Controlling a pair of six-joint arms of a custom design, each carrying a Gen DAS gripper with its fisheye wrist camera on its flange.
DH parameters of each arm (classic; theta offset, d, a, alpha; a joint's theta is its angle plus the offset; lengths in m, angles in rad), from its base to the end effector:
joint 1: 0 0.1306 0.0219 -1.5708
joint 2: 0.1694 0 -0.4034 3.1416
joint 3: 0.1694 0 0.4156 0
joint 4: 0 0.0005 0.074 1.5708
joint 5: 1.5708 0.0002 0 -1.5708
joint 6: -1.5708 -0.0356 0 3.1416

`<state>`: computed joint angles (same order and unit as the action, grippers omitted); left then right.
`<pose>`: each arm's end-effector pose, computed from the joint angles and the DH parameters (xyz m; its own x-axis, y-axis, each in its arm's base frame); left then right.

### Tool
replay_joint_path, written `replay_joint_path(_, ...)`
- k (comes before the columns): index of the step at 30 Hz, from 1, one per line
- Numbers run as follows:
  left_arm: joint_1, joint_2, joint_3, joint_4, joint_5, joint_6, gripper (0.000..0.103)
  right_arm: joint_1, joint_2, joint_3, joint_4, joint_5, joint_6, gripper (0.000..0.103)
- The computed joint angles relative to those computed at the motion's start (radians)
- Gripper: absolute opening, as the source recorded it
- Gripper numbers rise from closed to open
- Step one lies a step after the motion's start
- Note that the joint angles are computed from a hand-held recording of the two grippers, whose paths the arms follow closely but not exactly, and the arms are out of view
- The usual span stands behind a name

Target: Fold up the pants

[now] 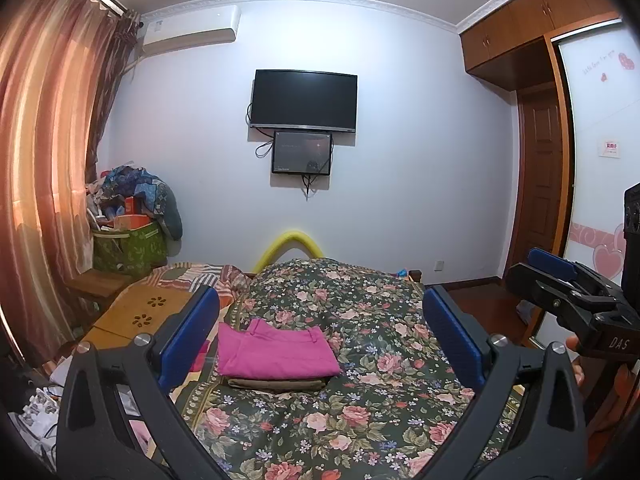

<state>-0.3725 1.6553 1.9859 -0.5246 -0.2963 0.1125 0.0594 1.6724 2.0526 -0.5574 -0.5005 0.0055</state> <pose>0.5832 -0.2173 0.6349 -0.1876 -0.0420 -0.9814 0.0606 0.9967 -0.0542 0.6173 0.0533 0.6548 -0.1731 -0.0151 -0.9848 -0.5245 0.8477 0.0792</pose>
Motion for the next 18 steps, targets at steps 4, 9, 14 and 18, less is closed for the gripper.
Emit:
replay_joint_path(4,0.001,0.004,0.008,-0.009,0.009,0.007,0.103,-0.005,0.001,0.002,-0.006,-0.002,-0.001,0.103)
replay_joint_path(9,0.002,0.008,0.013,-0.014,0.013,0.010,0.103,-0.008,0.003,0.004,-0.013,-0.002,0.004,0.103)
replay_joint_path(14,0.006,0.010,0.019,-0.023,0.030,0.020,0.103,-0.009,0.003,0.009,-0.021,-0.001,0.008,0.103)
replay_joint_path(18,0.005,0.013,0.022,-0.030,0.037,0.019,0.103,-0.011,0.004,0.011,-0.021,0.000,0.004,0.103)
